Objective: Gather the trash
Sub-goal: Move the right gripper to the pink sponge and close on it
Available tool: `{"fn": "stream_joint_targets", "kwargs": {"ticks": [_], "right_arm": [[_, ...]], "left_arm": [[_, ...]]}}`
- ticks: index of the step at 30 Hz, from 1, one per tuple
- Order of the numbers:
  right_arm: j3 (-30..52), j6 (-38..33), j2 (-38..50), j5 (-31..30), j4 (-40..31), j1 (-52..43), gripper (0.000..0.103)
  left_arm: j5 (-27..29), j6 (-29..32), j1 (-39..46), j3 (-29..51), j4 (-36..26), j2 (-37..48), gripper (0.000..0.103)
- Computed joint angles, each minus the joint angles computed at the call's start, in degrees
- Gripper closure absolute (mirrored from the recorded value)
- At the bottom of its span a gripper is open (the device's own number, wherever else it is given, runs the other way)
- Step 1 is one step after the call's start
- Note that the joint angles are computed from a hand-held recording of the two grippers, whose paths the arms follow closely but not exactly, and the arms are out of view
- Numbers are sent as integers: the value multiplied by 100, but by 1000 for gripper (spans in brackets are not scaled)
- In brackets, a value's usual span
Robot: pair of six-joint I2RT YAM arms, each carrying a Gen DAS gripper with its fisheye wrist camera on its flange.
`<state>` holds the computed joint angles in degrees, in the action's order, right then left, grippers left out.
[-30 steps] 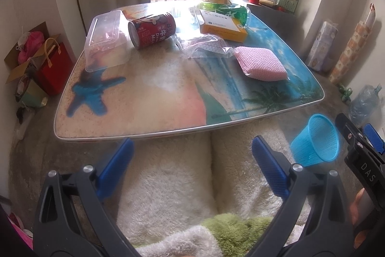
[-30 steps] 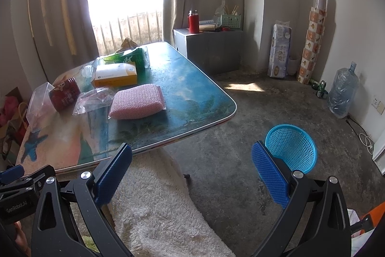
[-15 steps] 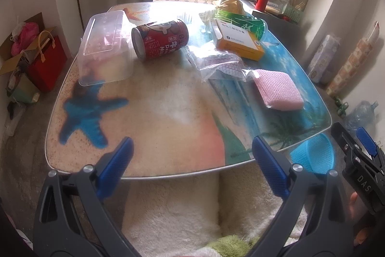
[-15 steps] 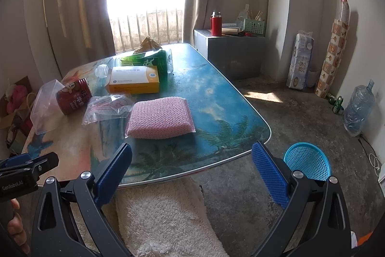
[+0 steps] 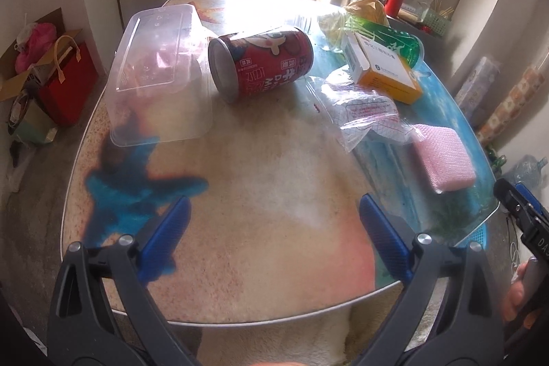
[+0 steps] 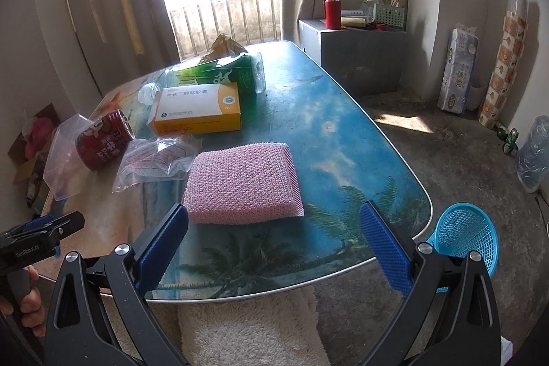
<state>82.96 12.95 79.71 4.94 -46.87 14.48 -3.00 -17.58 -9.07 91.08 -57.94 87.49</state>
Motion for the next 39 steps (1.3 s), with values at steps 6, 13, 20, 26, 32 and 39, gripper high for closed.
{"fn": "stream_joint_targets", "kwargs": {"ticks": [6, 13, 20, 26, 32, 39], "right_arm": [[624, -375, 563, -552, -182, -409, 6], [1529, -927, 1392, -1598, -702, -806, 6], [3487, -1000, 3036, -2484, -1369, -997, 6], [5385, -668, 4586, -3467, -2475, -1163, 40], [4399, -755, 4091, -3634, -2517, -1248, 50], [3035, -1047, 3073, -4075, -2781, -1357, 49]], "left_arm": [[-6, 76, 126, 2, -63, 266, 8], [-53, 65, 195, -58, -126, 386, 8], [-268, 244, 81, -41, -167, 430, 8], [-535, 282, -69, -150, -104, 406, 8], [-250, 234, 81, -292, 8, 259, 8], [-125, 333, 125, -319, 8, 227, 8]]}}
